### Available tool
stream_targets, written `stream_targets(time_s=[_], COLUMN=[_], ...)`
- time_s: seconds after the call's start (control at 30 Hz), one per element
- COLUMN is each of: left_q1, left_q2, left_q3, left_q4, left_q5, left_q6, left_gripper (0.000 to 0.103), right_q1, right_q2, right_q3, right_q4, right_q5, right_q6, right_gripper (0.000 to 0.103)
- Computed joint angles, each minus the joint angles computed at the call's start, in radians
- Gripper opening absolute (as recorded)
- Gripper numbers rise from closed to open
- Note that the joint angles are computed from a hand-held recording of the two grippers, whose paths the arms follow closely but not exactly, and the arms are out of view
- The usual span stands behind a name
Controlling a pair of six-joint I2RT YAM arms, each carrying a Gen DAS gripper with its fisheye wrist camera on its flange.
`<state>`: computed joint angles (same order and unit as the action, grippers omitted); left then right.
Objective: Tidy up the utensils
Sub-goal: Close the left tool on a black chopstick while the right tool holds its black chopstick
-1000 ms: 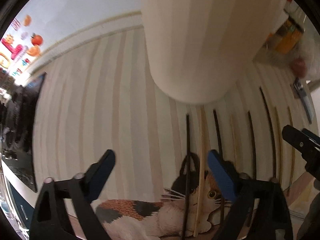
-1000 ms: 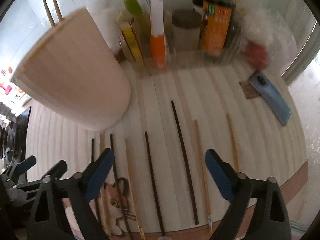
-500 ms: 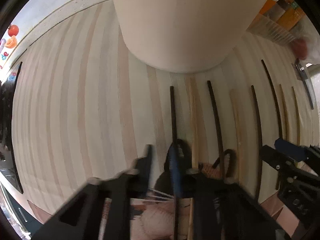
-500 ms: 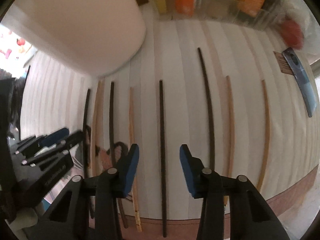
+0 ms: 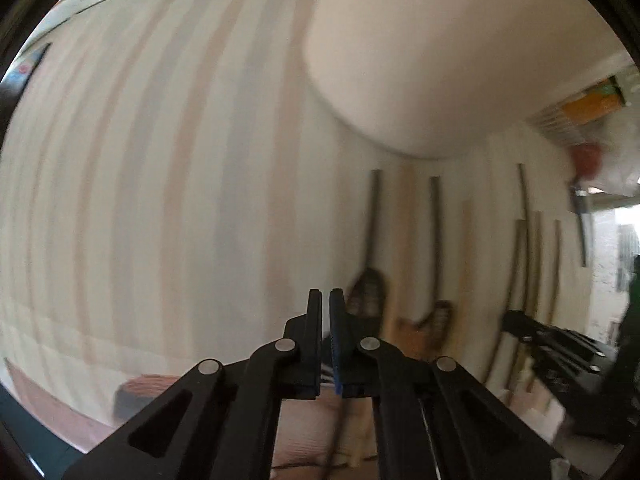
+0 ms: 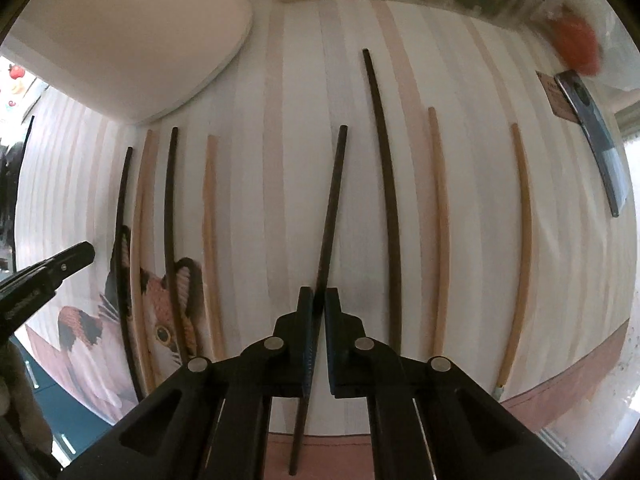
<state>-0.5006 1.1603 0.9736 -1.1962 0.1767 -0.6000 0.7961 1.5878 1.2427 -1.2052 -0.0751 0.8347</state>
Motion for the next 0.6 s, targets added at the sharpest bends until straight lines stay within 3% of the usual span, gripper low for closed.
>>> stream_targets(time_s=[0.07,0.17,0.2,0.3,0.37,0.4,0.5,0.6], left_q1=[-0.021,-0.060,-0.057,-0.068,-0.110,-0.126,-0.120,0.009], left_q2=[0.022,0.058,0.054,0.088,0.120,0.135,0.109,0.036], left_q3=[0.025,0.050,0.038,0.039,0.072,0.087,0.075,0.047], left_q4=[0.018,0.030,0.055,0.053,0.046,0.021,0.013,-0.056], left_q5=[0.014,-0.003,0.028,-0.027,-0.084,-0.134,-0.135,-0.136], left_q6=[0.002,0.003,0.007,0.039,0.007,0.004,-0.008,0.084], left_gripper=[0.009,0.026,0.026,0.027,0.019,0.003,0.003,0.003], right_q1=[-0.016,-0.040,-0.050,-0.051,-0.047,-0.043,-0.018,-0.006], right_q2=[-0.009,-0.016,-0.011,0.011,0.033,0.038,0.048,0.059], right_q3=[-0.013,-0.023,-0.010,0.016,0.050,0.057,0.061,0.071], right_q4=[0.005,0.001,-0.008,-0.015,-0.030,-0.031,-0.029,-0.034], right_q5=[-0.006,-0.005,-0.004,-0.005,-0.003,-0.001,0.011,0.020], right_q6=[-0.013,-0.039,-0.049,-0.049,-0.045,-0.041,-0.022,-0.017], right_gripper=[0.006,0.006,0.006,0.006,0.006,0.006,0.006,0.006])
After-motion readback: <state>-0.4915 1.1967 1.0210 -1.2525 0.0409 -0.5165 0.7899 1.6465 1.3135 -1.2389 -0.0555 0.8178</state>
